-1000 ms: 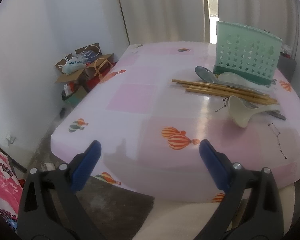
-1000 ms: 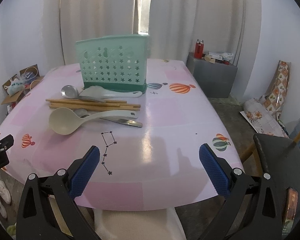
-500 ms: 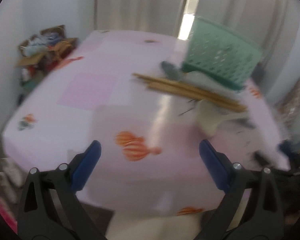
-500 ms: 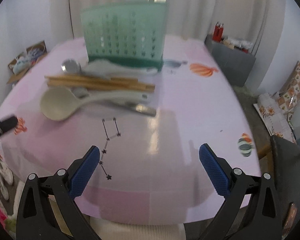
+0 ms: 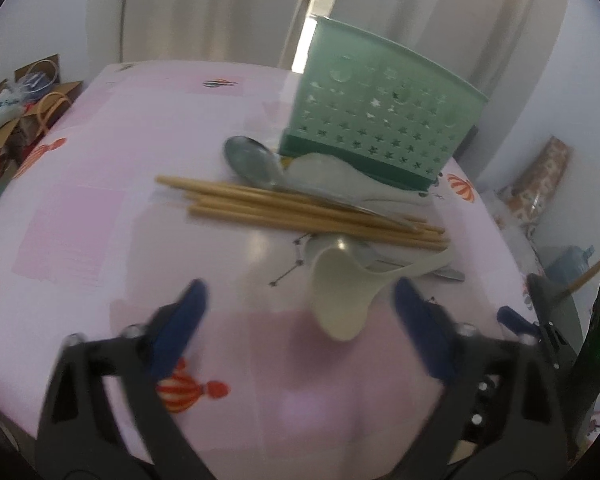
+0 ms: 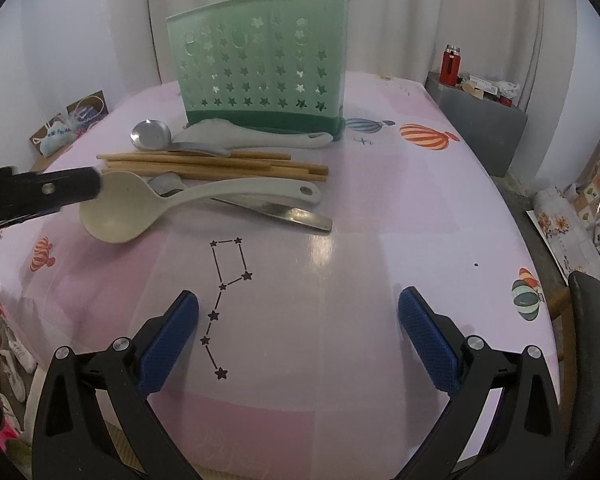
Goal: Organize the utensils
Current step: 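Reach the left tool to the cream ladle and close on its bowl, then lift the cream ladle with the left tool while the right tool grasps a metal spoon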
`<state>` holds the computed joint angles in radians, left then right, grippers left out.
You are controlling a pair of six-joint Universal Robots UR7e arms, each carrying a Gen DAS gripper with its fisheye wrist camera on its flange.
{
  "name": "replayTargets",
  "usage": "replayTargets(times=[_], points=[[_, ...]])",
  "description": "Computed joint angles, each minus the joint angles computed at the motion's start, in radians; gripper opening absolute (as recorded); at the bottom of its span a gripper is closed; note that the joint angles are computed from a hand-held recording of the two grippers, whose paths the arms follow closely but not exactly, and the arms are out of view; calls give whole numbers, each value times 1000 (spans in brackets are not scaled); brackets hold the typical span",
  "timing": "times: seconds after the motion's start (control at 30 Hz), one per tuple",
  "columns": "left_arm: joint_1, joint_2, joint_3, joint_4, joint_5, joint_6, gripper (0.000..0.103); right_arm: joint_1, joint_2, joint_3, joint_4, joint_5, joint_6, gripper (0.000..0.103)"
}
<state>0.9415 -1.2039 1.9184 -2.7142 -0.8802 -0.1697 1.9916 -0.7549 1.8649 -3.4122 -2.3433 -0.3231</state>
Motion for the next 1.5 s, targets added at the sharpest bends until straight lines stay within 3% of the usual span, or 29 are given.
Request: replayTargets(times=[0.17,0.3,0.47,0.77,1.1,1.17,1.3,1.5], points=[[20,28,-43,88,-25,-42,46,-3,3,0,-18,10,-16,97],[19,44,-48,95,-2,-38,34,-4,4,1,-26,17,-23,97],[25,45,-54,110,-17,-55,9,-6,1,6,-28,23,-26,97],[39,-45,7,44,-104,-100,3,-5,3,3,-27,16,-22,97],[28,-196,113,-78,-46,-104,3,6,-7,2,0,-9,-7,97],[30,-219,126,-105,-33,-102,3,20,6,3,-80,-22,-75,97],[49,-249,148,-168,-35,-87,3,60,73,-49,-230,-51,-302,87],[92,-262,145,-190,-72,-83,3,103,193,-183,-278,-74,-622,66]])
